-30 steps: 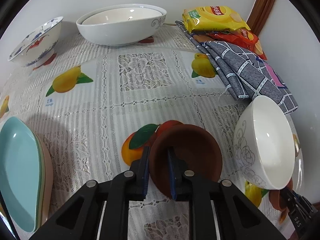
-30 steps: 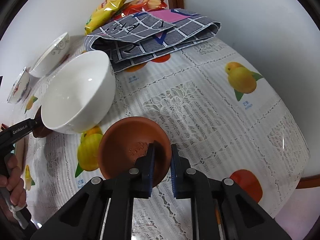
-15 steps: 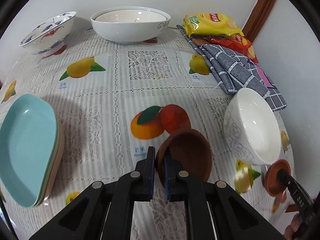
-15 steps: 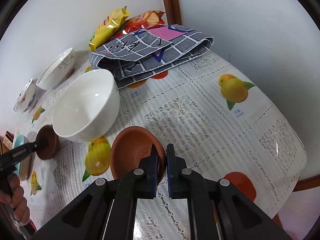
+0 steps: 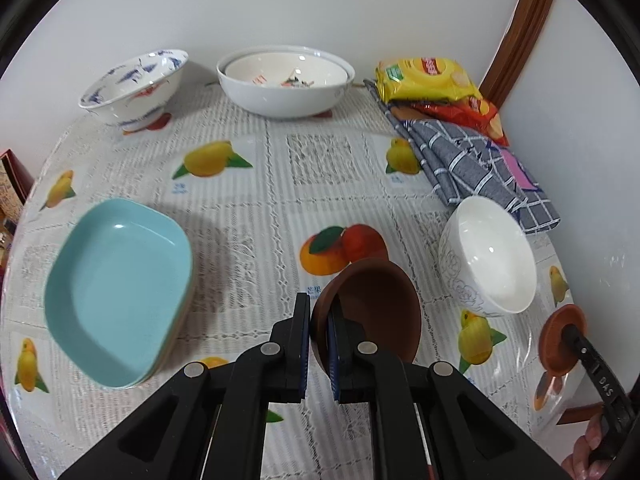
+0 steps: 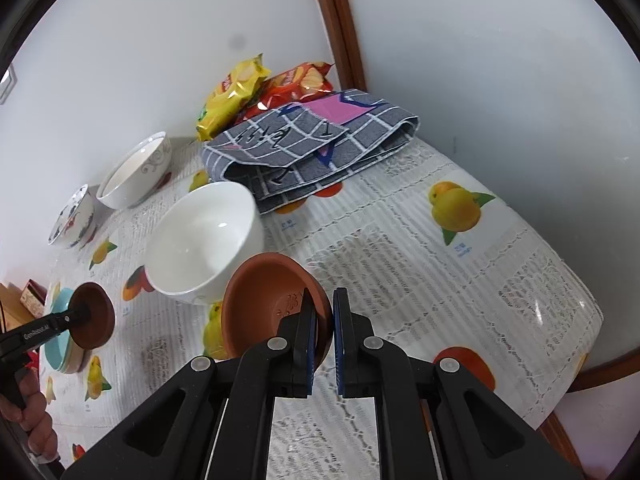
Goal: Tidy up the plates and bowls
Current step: 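Carry both brown dishes toward the white floral bowl with both tools, then lower the right tool's brown dish into the white bowl and open the right tool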
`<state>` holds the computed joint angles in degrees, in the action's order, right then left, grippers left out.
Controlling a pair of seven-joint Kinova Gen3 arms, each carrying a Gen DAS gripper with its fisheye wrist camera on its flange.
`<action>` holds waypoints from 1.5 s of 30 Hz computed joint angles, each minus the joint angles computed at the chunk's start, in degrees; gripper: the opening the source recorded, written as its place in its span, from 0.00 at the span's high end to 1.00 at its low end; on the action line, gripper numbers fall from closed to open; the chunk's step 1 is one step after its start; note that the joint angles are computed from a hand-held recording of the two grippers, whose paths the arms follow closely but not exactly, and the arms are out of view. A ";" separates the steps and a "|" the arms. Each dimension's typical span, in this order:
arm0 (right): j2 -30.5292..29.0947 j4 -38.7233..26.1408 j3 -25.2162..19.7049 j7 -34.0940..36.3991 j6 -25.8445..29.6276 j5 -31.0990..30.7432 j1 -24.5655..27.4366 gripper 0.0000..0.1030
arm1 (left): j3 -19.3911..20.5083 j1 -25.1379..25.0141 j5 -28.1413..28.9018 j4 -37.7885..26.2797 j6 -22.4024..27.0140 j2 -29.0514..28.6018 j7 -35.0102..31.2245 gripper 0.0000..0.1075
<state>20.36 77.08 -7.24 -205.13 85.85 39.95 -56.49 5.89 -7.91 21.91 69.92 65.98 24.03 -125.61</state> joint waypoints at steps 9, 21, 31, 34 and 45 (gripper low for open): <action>1.20 -7.00 1.18 4.74 1.60 2.78 -0.68 0.92 | -0.17 -2.01 1.18 -4.66 2.86 -0.60 -1.43 0.93; 5.44 -21.25 5.98 18.47 4.15 4.72 0.66 0.92 | 0.59 -1.97 1.58 -14.52 5.94 2.91 0.36 0.93; 5.07 -14.74 6.41 16.66 -3.25 1.17 3.23 0.92 | 1.48 2.62 -1.85 -21.31 7.18 8.65 3.56 0.93; 5.34 -13.99 6.25 16.94 -4.83 0.14 4.35 0.92 | 2.10 3.63 -2.07 -21.93 6.88 9.52 3.71 0.93; 10.98 -19.75 7.27 24.48 -4.18 -7.59 7.60 0.92 | 2.78 5.47 -2.81 -22.66 6.71 12.97 3.71 0.92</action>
<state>31.34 57.34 0.03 -180.66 81.66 32.36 -48.89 8.68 -2.43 19.11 47.26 72.69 36.99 -121.90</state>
